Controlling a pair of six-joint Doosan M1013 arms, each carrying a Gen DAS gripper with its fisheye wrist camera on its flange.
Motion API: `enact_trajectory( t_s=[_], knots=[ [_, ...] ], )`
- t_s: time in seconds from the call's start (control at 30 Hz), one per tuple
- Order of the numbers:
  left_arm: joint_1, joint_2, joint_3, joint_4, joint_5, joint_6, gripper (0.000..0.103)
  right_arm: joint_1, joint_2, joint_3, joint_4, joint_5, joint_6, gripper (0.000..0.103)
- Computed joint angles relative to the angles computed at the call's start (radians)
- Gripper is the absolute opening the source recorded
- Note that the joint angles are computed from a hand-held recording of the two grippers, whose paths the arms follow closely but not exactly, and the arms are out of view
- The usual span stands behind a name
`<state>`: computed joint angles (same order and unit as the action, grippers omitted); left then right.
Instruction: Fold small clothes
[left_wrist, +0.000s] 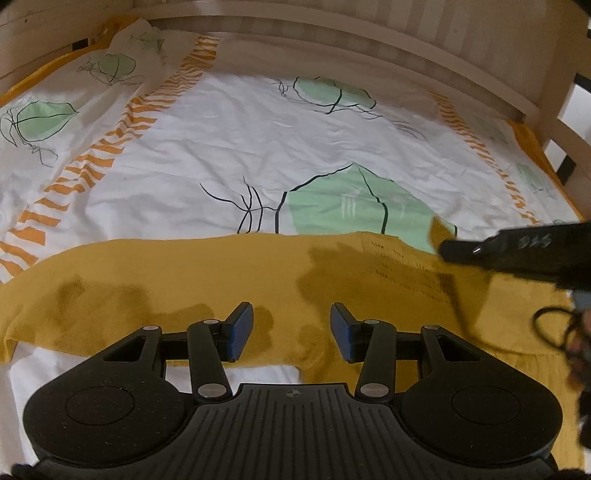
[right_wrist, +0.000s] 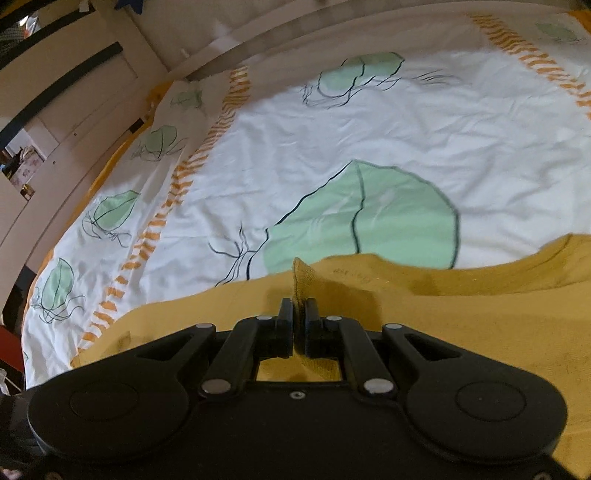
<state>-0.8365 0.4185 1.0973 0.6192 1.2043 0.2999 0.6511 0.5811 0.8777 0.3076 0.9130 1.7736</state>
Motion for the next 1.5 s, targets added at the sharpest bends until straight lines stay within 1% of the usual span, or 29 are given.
enact_trajectory(
  t_s=[0.13,0.3,0.33,0.4,0.5,0.57,0.6,0.63,0.7,0.77,0.83,0.9,1.0,1.13,1.23,1.27,1.4,1.43,1.5],
  knots=[
    [0.004,0.003,-0.003,-0.013,-0.002,0.007,0.045,0.005,0.006,0.022,0.032,-0.036,0.013,0.015],
    [0.011,0.008,-0.006,-0.029,-0.012,0.015,0.045,0.003,0.000,0.067,0.137,-0.083,-0.068,0.015],
    [0.013,0.007,-0.003,-0.031,-0.017,0.012,0.045,0.000,-0.001,0.073,0.169,-0.085,-0.100,0.020],
    [0.015,0.007,0.001,-0.031,-0.026,0.007,0.045,0.001,-0.013,0.093,0.168,-0.116,-0.118,0.021],
    [0.014,0.007,0.005,-0.020,-0.031,-0.008,0.045,-0.002,-0.034,0.115,0.112,-0.146,-0.128,0.022],
    [0.013,0.008,0.007,-0.014,-0.044,-0.024,0.045,-0.008,-0.056,0.140,0.056,-0.164,-0.119,0.030],
    [0.013,0.010,0.007,-0.015,-0.051,-0.028,0.045,-0.012,-0.068,0.157,0.033,-0.173,-0.117,0.045],
    [0.014,0.012,0.006,-0.018,-0.062,-0.026,0.045,-0.019,-0.086,0.180,0.004,-0.183,-0.108,0.058],
    [0.015,0.019,-0.001,-0.030,-0.076,-0.011,0.045,-0.032,-0.116,0.223,-0.035,-0.200,-0.093,0.065],
    [0.015,0.031,-0.016,-0.040,-0.085,0.008,0.045,-0.047,-0.148,0.270,-0.079,-0.212,-0.084,0.067],
    [0.012,0.042,-0.029,-0.036,-0.093,0.023,0.045,-0.062,-0.182,0.320,-0.153,-0.218,-0.047,0.078],
    [0.007,0.058,-0.049,-0.025,-0.089,0.039,0.045,-0.078,-0.211,0.363,-0.209,-0.226,-0.021,0.080],
    [0.004,0.084,-0.084,-0.043,-0.074,0.091,0.045,-0.101,-0.252,0.420,-0.312,-0.231,0.027,0.081],
    [0.000,0.125,-0.130,-0.064,-0.048,0.156,0.045,-0.130,-0.290,0.477,-0.385,-0.256,0.056,0.084],
    [-0.003,0.151,-0.158,-0.081,-0.043,0.197,0.045,-0.145,-0.313,0.515,-0.426,-0.300,0.080,0.086],
    [-0.003,0.157,-0.162,-0.086,-0.045,0.204,0.045,-0.150,-0.317,0.524,-0.427,-0.313,0.082,0.086],
    [-0.001,0.169,-0.164,-0.126,-0.060,0.223,0.045,-0.174,-0.315,0.516,-0.341,-0.303,-0.007,0.088],
    [-0.001,0.172,-0.165,-0.131,-0.055,0.219,0.045,-0.178,-0.313,0.511,-0.335,-0.303,-0.015,0.089],
    [-0.001,0.168,-0.152,-0.120,-0.070,0.205,0.045,-0.185,-0.311,0.510,-0.359,-0.303,-0.004,0.092]
  ],
)
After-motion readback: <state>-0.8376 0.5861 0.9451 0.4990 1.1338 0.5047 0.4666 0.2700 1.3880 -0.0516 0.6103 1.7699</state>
